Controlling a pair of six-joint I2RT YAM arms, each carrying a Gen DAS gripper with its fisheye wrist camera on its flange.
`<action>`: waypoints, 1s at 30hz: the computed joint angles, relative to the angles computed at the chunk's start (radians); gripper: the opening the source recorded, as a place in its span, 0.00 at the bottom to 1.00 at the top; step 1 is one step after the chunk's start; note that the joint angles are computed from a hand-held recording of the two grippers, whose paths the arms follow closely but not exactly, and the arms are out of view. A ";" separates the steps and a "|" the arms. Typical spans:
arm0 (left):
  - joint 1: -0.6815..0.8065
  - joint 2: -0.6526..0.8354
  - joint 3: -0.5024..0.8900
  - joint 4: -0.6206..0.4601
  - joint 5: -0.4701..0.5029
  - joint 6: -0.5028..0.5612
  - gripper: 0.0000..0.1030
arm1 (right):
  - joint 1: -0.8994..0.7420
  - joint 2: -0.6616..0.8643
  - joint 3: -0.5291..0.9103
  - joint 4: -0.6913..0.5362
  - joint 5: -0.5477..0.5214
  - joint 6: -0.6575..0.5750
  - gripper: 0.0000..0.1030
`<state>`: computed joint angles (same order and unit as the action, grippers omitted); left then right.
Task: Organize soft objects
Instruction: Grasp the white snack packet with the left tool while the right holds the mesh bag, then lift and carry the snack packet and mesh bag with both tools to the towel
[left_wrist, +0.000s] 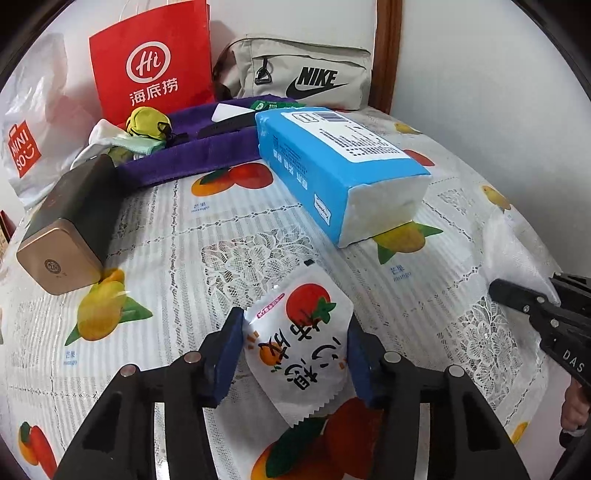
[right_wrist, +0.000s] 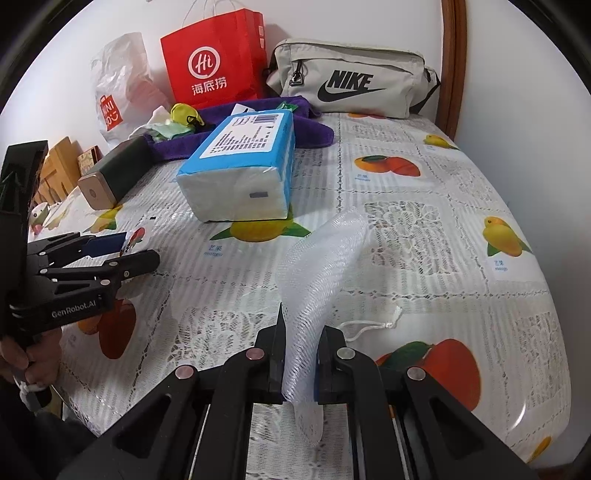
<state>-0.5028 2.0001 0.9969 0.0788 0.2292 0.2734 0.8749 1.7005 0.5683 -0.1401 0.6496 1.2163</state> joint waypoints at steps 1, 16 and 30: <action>0.007 -0.002 -0.005 0.010 0.007 0.000 0.28 | 0.003 0.011 0.010 0.001 -0.001 -0.003 0.08; 0.233 0.035 0.089 -0.146 0.193 -0.021 0.11 | 0.006 0.151 0.180 0.045 -0.052 -0.135 0.08; 0.409 0.079 0.215 -0.265 0.185 -0.040 0.11 | -0.038 0.156 0.280 0.000 -0.096 -0.226 0.08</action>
